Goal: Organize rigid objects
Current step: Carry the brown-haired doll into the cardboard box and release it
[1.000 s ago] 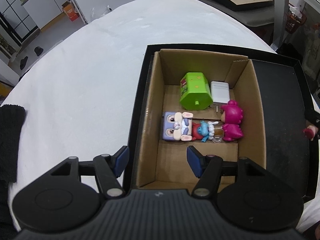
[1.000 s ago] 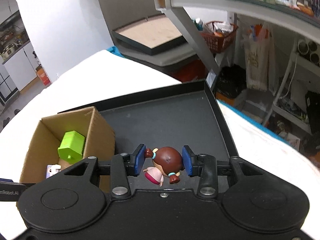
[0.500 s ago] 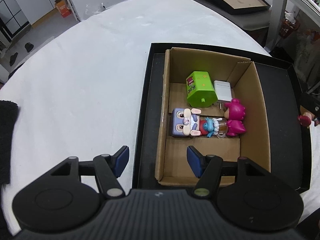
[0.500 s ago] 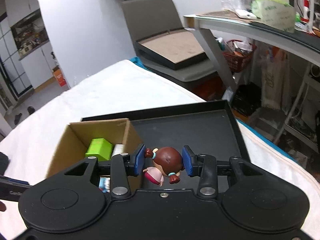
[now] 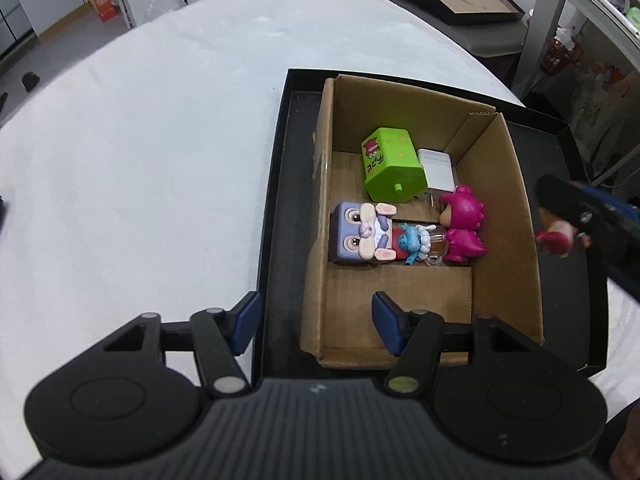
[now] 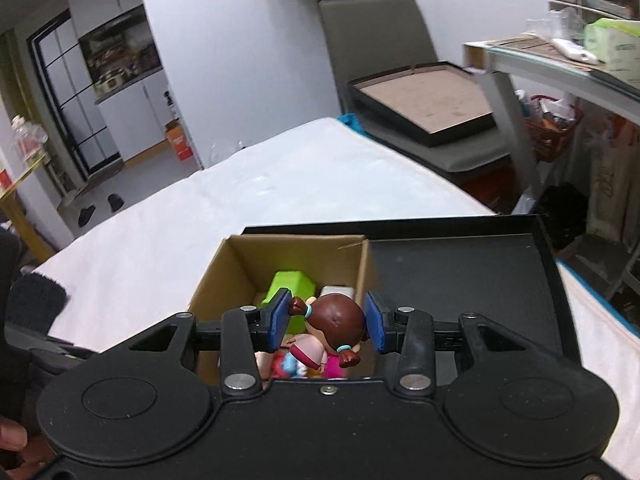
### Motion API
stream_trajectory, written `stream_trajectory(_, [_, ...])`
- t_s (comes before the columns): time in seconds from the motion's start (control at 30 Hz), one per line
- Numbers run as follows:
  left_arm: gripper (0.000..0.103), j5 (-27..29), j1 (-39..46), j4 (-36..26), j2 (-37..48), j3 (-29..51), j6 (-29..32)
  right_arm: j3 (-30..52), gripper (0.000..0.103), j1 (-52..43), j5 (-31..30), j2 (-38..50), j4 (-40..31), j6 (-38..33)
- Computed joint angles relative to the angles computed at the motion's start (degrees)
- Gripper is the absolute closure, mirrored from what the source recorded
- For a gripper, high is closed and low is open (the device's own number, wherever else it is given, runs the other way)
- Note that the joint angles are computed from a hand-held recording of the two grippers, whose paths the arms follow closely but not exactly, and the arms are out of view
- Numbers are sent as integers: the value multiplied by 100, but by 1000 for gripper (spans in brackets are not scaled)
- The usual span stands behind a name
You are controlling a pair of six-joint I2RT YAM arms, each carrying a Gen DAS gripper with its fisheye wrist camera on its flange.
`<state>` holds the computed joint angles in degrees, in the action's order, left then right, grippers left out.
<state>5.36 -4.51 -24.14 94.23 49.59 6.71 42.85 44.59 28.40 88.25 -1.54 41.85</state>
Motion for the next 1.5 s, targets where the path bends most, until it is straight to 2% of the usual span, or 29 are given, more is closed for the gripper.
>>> stream_trajectory(0.13, [50, 172, 139, 126, 58, -46, 57, 202, 63, 78, -111, 261, 26, -58])
stream_trajectory(0.2, [57, 231, 188, 153, 126, -32, 43, 301, 63, 97, -183, 389, 25, -97])
stream_trajectory(0.27, [71, 348, 257, 142, 203, 6, 21, 392, 63, 114, -269, 519, 23, -88])
stream_trajectory(0.37, [83, 560, 361, 153, 312, 47, -22, 623, 63, 145, -307, 795, -122, -69])
stream_trajectory(0.43, [85, 624, 381, 164, 386, 68, 2, 769, 63, 148, -369, 973, -234, -50])
stream_trajectory(0.73, [85, 734, 462, 177, 578, 95, 58, 1313, 63, 196, -420, 1627, -773, -89])
stream_trajectory(0.97, [84, 796, 544, 67, 596, 133, 120, 1577, 63, 189, -510, 2015, -934, -159])
stream_trajectory(1.2, [81, 667, 525, -63, 442, 115, 143, 1759, 63, 269, -347, 2203, -1048, -269])
stream_trajectory(1.33, [79, 528, 491, -306, 294, 156, 112, 1692, 63, 272, -279, 2194, -874, -318])
stream_trajectory(1.5, [71, 316, 452, -637, 46, 244, 99, 1314, 61, 173, -332, 1967, -388, -198])
